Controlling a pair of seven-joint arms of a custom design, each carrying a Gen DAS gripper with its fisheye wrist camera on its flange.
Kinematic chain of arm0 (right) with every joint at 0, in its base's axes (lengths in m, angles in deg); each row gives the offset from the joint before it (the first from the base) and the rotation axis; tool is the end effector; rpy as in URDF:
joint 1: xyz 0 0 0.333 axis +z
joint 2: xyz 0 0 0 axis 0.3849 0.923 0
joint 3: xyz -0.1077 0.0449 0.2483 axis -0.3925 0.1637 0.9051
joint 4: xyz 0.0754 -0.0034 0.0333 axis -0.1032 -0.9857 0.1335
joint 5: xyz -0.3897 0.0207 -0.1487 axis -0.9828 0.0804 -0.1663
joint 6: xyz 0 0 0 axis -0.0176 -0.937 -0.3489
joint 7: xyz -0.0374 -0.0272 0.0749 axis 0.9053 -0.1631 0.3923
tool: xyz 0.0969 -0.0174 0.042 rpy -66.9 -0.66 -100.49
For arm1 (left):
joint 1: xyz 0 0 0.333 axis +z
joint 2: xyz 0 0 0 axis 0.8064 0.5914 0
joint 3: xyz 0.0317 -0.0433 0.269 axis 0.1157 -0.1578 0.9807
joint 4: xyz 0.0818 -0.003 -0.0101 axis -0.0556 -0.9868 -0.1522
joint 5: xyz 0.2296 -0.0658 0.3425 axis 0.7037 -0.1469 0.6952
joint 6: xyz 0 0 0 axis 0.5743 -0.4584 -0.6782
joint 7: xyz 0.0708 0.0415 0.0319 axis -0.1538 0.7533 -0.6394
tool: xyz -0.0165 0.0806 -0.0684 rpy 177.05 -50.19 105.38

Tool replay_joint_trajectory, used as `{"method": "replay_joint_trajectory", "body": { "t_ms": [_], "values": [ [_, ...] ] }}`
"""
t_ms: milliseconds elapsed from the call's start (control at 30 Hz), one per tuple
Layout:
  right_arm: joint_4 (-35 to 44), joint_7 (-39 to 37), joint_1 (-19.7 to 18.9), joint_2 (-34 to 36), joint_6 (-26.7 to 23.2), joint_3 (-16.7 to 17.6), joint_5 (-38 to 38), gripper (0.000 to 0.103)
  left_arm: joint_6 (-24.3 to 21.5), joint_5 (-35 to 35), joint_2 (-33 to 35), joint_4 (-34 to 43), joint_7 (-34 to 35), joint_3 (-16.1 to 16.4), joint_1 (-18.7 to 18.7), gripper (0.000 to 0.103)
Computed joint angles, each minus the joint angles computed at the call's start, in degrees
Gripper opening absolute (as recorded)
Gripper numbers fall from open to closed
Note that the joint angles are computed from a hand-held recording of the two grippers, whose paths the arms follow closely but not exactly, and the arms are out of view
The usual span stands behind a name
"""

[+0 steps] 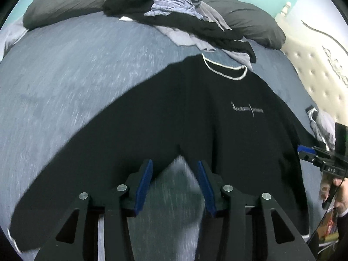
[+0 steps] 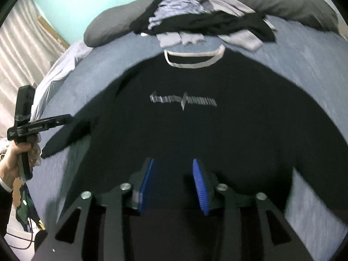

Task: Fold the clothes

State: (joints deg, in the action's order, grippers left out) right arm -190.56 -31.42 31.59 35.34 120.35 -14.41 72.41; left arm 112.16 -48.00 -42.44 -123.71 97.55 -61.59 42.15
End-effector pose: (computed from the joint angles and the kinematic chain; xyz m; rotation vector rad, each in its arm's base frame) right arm 0.6016 0.1462 0.3335 -2.2759 1.1111 0.1296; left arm 0.3913 -0.1585 0.3525 -2.3811 1.4933 -0.6923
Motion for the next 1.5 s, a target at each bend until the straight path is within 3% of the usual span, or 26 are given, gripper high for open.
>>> {"method": "replay_joint_trajectory", "body": {
  "t_ms": [33,333,533,767,1000,1067,1133,1233,1500],
  "values": [
    [-1.98,0.7,-0.48,-1.65,-0.48,-0.62,-0.49,0.051,-0.76,-0.85,-2.1,-1.47,-0.65,-0.1,-1.11,0.047],
    [-12.97,5.24,-4.75,-12.28,-6.38,-6.18,-9.62,0.051,-9.17,-5.69,-16.76,-9.15,-7.81,-1.87,-11.44,0.052],
    [-19.22,7.96,-7.4,-16.7,-10.6,-8.0,-18.86,0.052,-13.37,-8.2,-19.67,-9.64,-10.53,-2.52,-18.36,0.056],
    [-25.39,6.06,-8.68,-21.19,-14.01,-9.08,-18.94,0.052,-17.09,-10.53,-21.12,-10.08,-15.06,-4.37,-24.7,0.056],
    [-29.34,6.35,-8.6,-24.51,-15.48,-8.67,-21.35,0.051,-19.37,-10.71,-23.46,-10.72,-18.76,-5.31,-28.29,0.058],
    [-30.57,6.45,-8.69,-25.44,-15.6,-8.72,-21.94,0.041,-19.66,-10.76,-23.88,-10.9,-19.67,-5.38,-29.01,0.059],
    [-31.52,5.99,-9.03,-25.89,-15.56,-9.13,-22.34,0.02,-19.53,-10.72,-23.86,-11.06,-20.47,-5.43,-29.43,0.06],
    [-32.53,4.49,-9.21,-26.61,-14.31,-9.69,-21.43,0.007,-18.55,-10.75,-22.99,-11.17,-21.37,-5.43,-30.05,0.06],
    [-31.48,1.01,-11.26,-29.56,-15.7,-11.71,-19.83,0.005,-12.98,-11.45,-17.33,-10.93,-22.8,-4.92,-30.88,0.06]
  ]
}}
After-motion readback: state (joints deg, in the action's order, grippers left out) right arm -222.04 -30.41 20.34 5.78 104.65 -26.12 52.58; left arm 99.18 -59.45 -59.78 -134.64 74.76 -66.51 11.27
